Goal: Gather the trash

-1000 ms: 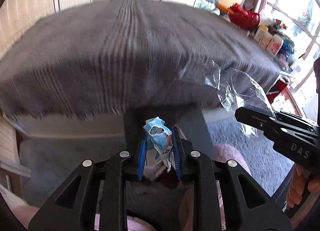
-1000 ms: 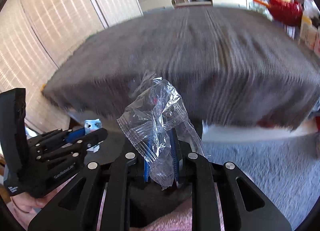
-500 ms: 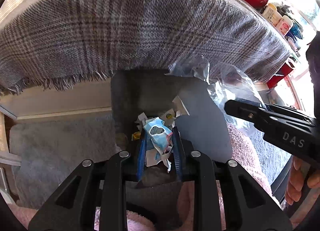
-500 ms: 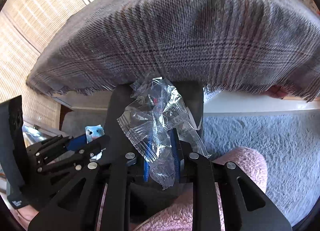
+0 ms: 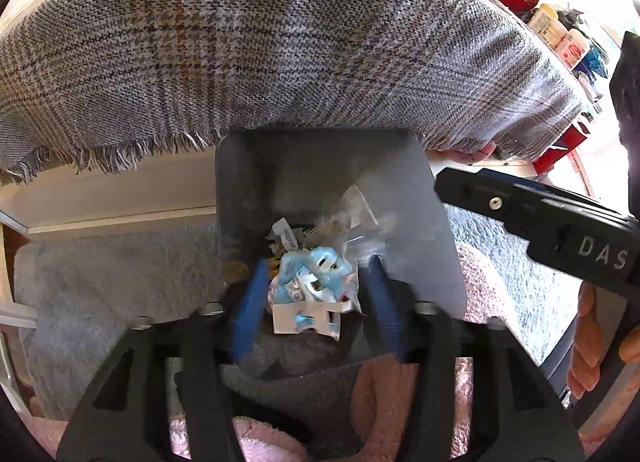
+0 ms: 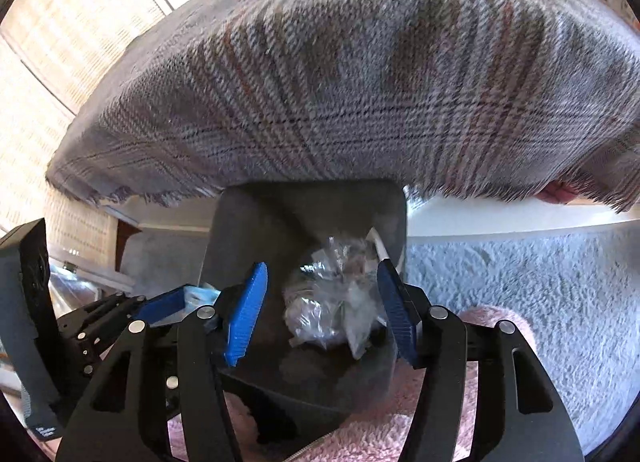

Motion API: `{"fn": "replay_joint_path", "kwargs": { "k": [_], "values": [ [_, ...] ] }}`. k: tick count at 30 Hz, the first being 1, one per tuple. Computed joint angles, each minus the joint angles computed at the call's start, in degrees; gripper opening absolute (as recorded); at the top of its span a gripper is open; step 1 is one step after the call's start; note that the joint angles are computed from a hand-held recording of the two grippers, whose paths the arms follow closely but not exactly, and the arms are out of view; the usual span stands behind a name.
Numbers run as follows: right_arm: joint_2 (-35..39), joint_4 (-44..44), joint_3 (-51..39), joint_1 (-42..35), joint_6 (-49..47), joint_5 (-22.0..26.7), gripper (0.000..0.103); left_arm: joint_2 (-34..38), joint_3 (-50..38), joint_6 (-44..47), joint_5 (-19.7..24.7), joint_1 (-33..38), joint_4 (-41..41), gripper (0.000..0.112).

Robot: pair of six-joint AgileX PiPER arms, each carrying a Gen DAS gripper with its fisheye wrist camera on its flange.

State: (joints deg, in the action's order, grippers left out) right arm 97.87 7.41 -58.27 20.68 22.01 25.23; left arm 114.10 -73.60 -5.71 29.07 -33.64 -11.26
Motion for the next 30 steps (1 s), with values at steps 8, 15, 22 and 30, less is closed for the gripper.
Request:
{"fn": "replay_joint_path", "kwargs": {
  "k": [8,15,22,30],
  "values": [
    [-4.92,-2.86,2.94,-1.5,2.62,-1.48,0.077,-3.36,1.19,-6.28,-0.61,-1.05,6.81,0.091],
    [-13.77,-15.3,6.24,-1.6,14.52,-4.49,0.1,-9.07,0.93,-10.55,-0.76,-1.64,11.56,0.095],
    [-20.79,-41.21,2.04,2.83,35.28,2.86,0.1,-16.05,-3.93,-19.57,1.05,-3.19,23.49,0.095],
    [-28.07,-60.9,-2.66,8.66,49.65,11.75,0.1,-23.04,-11.32,-24.31,4.21,-4.71,32.79,0.095]
  ]
}}
